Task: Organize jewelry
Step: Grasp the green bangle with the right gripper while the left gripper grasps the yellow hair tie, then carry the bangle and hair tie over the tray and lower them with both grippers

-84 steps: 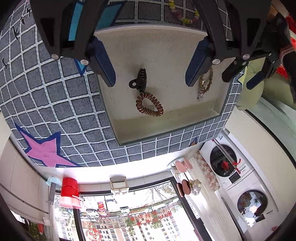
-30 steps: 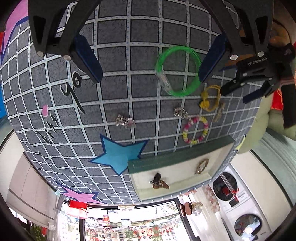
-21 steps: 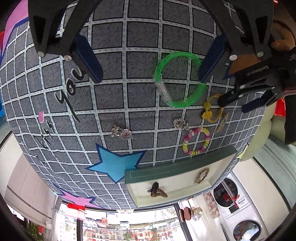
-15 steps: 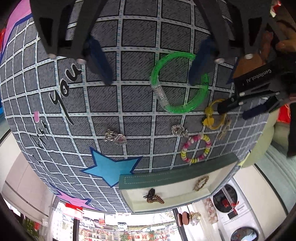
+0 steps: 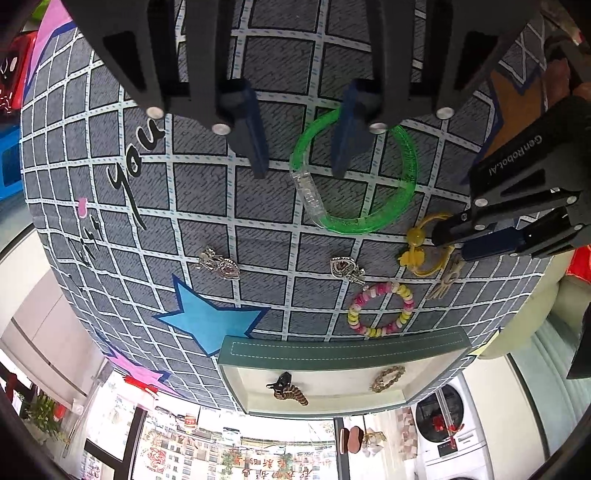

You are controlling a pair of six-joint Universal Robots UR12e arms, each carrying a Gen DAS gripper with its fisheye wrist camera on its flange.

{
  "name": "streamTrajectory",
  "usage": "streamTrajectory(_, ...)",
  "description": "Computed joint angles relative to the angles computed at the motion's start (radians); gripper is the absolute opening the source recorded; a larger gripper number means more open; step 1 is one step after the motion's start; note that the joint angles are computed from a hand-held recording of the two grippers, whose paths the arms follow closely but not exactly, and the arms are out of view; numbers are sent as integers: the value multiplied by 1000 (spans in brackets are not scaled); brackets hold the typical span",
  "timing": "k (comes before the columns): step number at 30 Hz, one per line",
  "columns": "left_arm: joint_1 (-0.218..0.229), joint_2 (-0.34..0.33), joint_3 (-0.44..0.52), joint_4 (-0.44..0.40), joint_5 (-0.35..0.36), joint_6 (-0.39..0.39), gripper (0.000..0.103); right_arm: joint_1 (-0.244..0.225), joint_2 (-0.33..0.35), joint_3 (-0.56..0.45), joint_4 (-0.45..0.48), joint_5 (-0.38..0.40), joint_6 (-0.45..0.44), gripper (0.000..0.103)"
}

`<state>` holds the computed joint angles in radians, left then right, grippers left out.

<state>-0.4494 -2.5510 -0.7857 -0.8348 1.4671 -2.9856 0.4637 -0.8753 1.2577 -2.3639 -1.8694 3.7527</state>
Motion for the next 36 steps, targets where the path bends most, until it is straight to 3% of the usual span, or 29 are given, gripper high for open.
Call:
streamTrajectory(1,2,2,-2,0,-14,3,28,0,-1,1,-2,2,-1,30)
streamTrajectory(4,6,5,-8,2,-36,10,19,0,-3,5,-7,4,4,15)
streamTrajectory(7,22,13,-22,0,-126,-13,19,-1,-7,14,-19,6,19,13)
streamTrajectory(13,39,43,-71,39,-195,-35,19,-5,-23,41,-51,17,46,13)
streamTrajectory(36,65,67,-72,148,-288,-75,19,-27,-59,66,-141,38,82,13)
